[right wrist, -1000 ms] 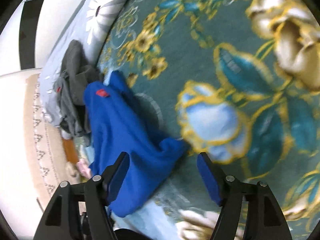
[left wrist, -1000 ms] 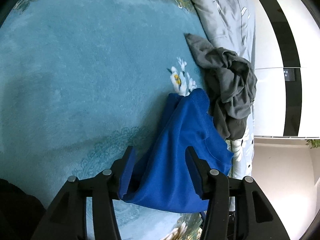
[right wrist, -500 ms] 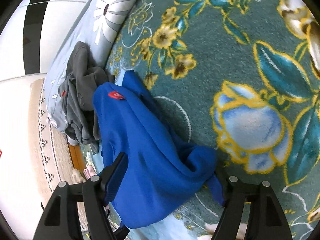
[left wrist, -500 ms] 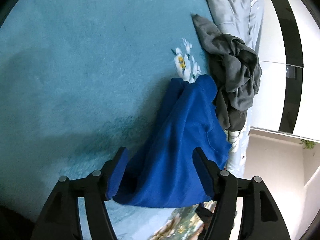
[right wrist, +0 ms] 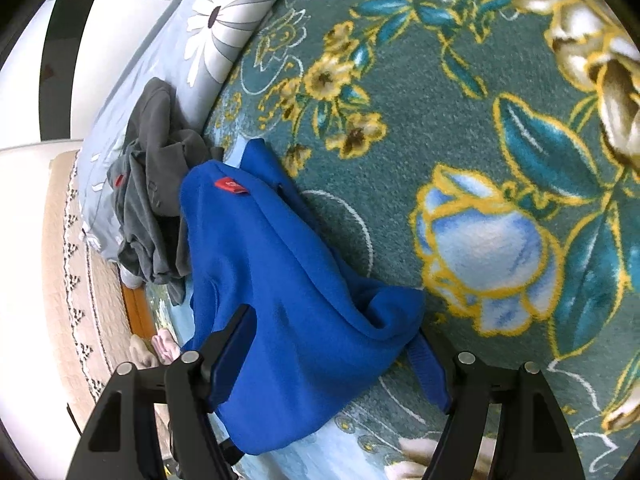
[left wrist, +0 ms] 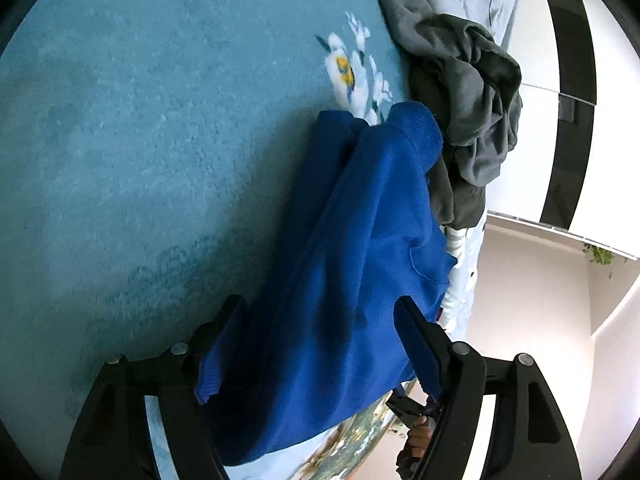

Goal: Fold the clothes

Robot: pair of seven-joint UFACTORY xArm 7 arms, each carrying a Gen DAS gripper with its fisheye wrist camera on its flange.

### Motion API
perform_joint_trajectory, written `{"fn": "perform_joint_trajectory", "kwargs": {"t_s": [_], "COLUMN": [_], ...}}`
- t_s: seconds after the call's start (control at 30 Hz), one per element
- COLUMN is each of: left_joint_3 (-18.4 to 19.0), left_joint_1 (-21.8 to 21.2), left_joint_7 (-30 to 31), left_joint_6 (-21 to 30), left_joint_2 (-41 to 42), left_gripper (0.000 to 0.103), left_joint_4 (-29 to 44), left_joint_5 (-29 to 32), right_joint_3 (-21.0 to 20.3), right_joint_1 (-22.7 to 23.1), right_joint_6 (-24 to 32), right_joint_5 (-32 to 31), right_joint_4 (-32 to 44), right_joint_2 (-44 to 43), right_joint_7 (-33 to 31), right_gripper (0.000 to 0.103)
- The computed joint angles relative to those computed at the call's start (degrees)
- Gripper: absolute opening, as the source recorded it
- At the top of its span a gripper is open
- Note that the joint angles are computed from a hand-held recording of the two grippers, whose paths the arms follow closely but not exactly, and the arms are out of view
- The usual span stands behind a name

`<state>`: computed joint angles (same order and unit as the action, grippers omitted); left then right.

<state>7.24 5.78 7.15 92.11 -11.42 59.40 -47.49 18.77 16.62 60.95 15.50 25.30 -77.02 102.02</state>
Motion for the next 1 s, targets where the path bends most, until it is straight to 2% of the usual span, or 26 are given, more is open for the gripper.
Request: {"fn": "perform_joint_trajectory", "kwargs": {"t_s": [0.03, 0.07, 0.1, 0.13, 0.3, 0.43, 0.57, 0.7, 1.0], "left_joint_3": [0.14, 0.25, 0.19, -0.01, -0.69, -1.91, -1.70, -1.36, -0.72], "left_joint_1": [0.01, -0.03, -0.12, -0.27, -0.89, -2.13, -3.20, -3.76, -3.63], "left_joint_7": [0.40, 1.25, 1.97, 2.56, 4.80, 7.72, 7.86, 7.45, 7.46], "left_joint_6": [0.05, -0.01, 0.04, 0.19, 0.56, -2.36, -3.95, -4.71, -6.21], "left_joint_2": [0.13, 0.14, 0.17, 0.20, -0.05, -2.51, -4.32, -4.07, -3.54], "left_gripper": [0.074, 0.068, 0.057, 0.054, 0.051, 0.031, 0.029, 0.029, 0.031], "left_joint_4": [-0.10, -0.21, -0.26, -0.23, -0.62, -1.28, -2.54, -2.53, -4.39], "left_joint_5": [-0.62, -1.40, -1.59, -1.19, -0.36, 3.00, 4.15, 4.37, 3.40], "right_joint_3": [-0.42, -0.80, -1.15, -1.56, -3.54, -5.91, -9.24, -11.62, -14.10], "right_joint_1": [0.14, 0.32, 0.44, 0.48, -0.80, -2.23, -2.01, -3.27, -4.83], "right_joint_6": [0.42, 1.00, 1.59, 2.42, 8.91, 11.74, 6.29, 3.37, -5.26], "right_joint_5": [-0.26, -0.47, -0.62, -0.93, -3.60, -5.12, -4.02, -3.22, 1.94], "right_joint_4": [0.44, 0.89, 1.35, 1.97, 6.26, 8.47, 7.71, 6.14, -2.29], "right_joint_2": [0.15, 0.10, 0.05, 0.03, -0.31, 1.86, 7.88, 11.88, 9.08], "right_joint_7": [-0.49, -1.01, -1.58, -2.34, -7.59, -14.91, -25.08, -31.54, -36.53], "right_gripper": [0.077, 0.077, 0.077, 0.077, 0.077, 0.077, 0.077, 0.077, 0.077]}}
